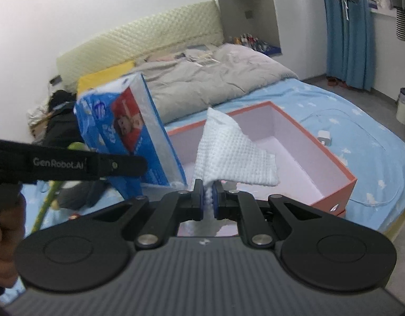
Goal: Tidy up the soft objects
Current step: 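Carry the blue packet with the left tool while the right tool carries the tissue over the box, then open both tools to drop the packet and tissue into the pink box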
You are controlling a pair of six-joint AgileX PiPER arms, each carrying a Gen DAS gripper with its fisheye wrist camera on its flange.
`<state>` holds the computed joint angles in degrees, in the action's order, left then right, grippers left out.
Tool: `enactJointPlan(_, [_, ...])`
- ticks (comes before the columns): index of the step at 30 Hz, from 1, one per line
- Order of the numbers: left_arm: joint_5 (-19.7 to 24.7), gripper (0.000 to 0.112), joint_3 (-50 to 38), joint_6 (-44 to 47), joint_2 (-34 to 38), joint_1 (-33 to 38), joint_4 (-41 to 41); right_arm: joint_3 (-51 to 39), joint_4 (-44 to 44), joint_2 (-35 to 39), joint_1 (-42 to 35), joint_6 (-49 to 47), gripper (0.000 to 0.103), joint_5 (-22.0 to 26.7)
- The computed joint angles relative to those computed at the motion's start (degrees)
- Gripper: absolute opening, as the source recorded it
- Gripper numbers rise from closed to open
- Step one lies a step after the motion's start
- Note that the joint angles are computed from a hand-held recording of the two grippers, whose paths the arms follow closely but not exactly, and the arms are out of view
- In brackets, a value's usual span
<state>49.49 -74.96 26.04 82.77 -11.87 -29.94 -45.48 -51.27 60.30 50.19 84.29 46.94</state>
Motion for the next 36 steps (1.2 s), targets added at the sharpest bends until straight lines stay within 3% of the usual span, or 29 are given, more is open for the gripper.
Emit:
enactJointPlan(4, [0.9,0.014,-7.9,-3.9,9.5,-3.0,3.3,0.0,9.8,2.9,-12.5,-11.8,0.011,-8.7])
enactJointPlan(6, [0.9,0.014,-11.4,-6.7,13.6,-4.7,6.8,-0.5,13.0,4.9,-16.9,-16.6,0.011,-10.6])
enactJointPlan(8, [3.8,0.014,-16.3,-7.8,18.3,-4.5,6.9,-1.1,20.3,6.6,-22.8,-24.5,0.011,-13.5])
enactJointPlan(12, [10.6,0.014,-27.6,-11.2,27.3,-4.9,8.0,-3.3,30.4,10.9,-30.5,-37.7,0.011,-14.5])
enactJointPlan(15, [12.3,0.014,-31.4,-12.9,30.6,-5.6,9.5,-5.1,35.9,13.5,-33.4,-45.2,0.012,-13.8])
enactJointPlan(17, [12.6,0.017,-30.9,-12.4,30.8,-6.1,9.8,-6.1,35.8,14.8,-33.9,-46.3,0.013,-13.3])
enactJointPlan(21, [11.5,0.052,-28.9,-12.7,29.8,-6.4,10.3,-6.6,43.2,15.2,-36.2,-54.2,0.019,-13.0])
enactJointPlan(23, [10.7,0.052,-27.9,-12.6,29.2,-6.2,10.1,-6.5,41.9,15.1,-35.5,-53.5,0.04,-12.8])
enactJointPlan(24, [10.8,0.052,-28.0,-12.7,29.2,-6.0,10.0,-6.4,41.6,14.9,-35.1,-53.2,0.044,-12.7])
enactJointPlan(29, [9.1,0.052,-23.9,-10.7,25.7,-4.5,7.9,-6.3,40.4,13.8,-34.4,-51.8,0.046,-12.7])
enactJointPlan(36, [2.8,0.052,-12.7,-5.2,15.8,-2.8,5.2,-3.4,34.2,8.6,-30.1,-43.9,0.046,-12.6])
